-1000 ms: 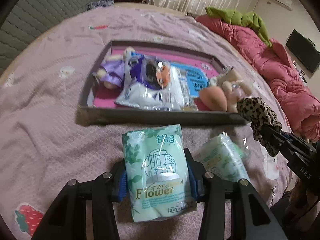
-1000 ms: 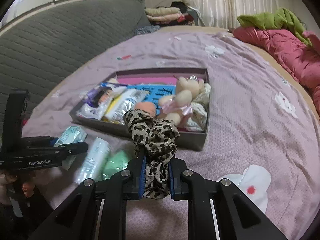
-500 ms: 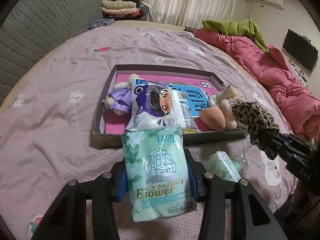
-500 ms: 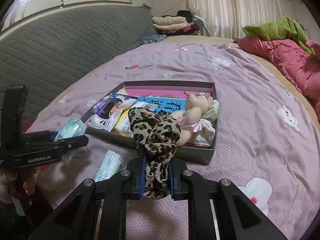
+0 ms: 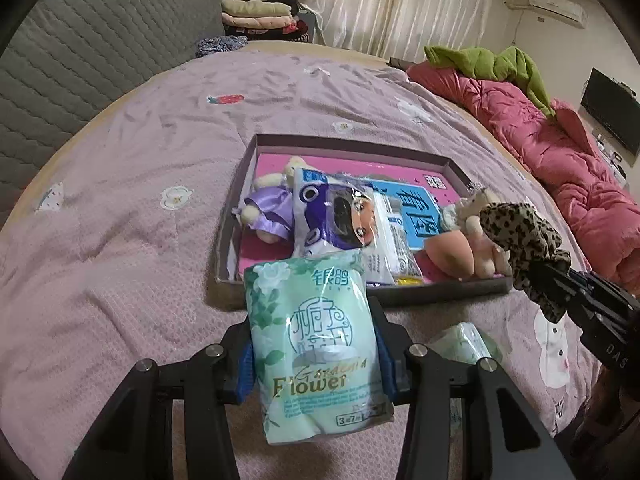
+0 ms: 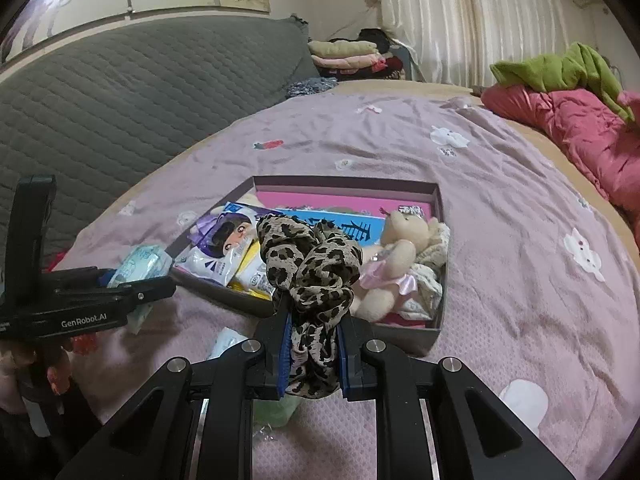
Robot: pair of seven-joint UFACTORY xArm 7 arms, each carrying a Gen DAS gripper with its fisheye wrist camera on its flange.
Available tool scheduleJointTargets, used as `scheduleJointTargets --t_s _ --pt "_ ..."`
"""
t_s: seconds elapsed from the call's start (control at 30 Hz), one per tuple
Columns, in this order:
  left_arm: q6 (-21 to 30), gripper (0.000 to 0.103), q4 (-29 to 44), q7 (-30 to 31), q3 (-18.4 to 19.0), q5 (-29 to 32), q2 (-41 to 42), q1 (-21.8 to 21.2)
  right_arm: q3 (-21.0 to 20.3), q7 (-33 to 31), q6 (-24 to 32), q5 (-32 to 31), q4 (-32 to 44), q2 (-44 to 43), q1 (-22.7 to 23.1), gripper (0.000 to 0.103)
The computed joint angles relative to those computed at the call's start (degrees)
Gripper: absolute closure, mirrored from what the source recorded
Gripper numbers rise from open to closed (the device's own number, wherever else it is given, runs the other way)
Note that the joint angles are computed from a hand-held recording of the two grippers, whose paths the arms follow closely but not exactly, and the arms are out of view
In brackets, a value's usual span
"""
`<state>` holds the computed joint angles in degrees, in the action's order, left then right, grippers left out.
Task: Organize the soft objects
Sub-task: 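Carry the green wipes pack and leopard scrunchie over the tray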
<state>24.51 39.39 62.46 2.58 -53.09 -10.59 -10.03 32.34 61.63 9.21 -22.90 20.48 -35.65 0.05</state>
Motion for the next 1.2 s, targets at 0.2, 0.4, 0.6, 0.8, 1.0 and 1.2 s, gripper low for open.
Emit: scheduleJointTargets --t_s 0.2,0.4,0.6,0.8,1.0,1.2 --pt "-1.5 0.056 2.9 0.5 -0.1 -2.0 2.5 0.3 0.8 0.1 -0.9 -0.9 0.7 0.9 -2.1 0.085" --pt "-3.2 0.056 6.5 1.2 -1.7 -3.2 6.3 1.5 1.4 0.3 -2.4 -1.7 1.3 1.8 -5.2 0.085" --pt "-3.3 0.055 8.6 1.4 -3.5 -3.8 8.9 2.7 2.7 -0.4 -3.9 -2.6 2.9 3.7 -8.6 0.085" --pt "-5.8 0.055 12.0 2.2 -5.6 -4.2 13.1 3.5 5.4 0.1 -4.8 -3.2 3.9 4.1 -12.2 0.085" --pt "-5.9 0.055 13.5 -2.7 -7.2 1.7 15.8 5.0 6.1 -0.1 -6.7 -2.9 4.4 5.9 -14.4 0.085" --pt "-6.0 0.055 13.6 -4.0 -8.5 3.8 16.4 6.0 12.0 -1.4 -9.7 -4.1 7.2 9.7 -20.9 0.085"
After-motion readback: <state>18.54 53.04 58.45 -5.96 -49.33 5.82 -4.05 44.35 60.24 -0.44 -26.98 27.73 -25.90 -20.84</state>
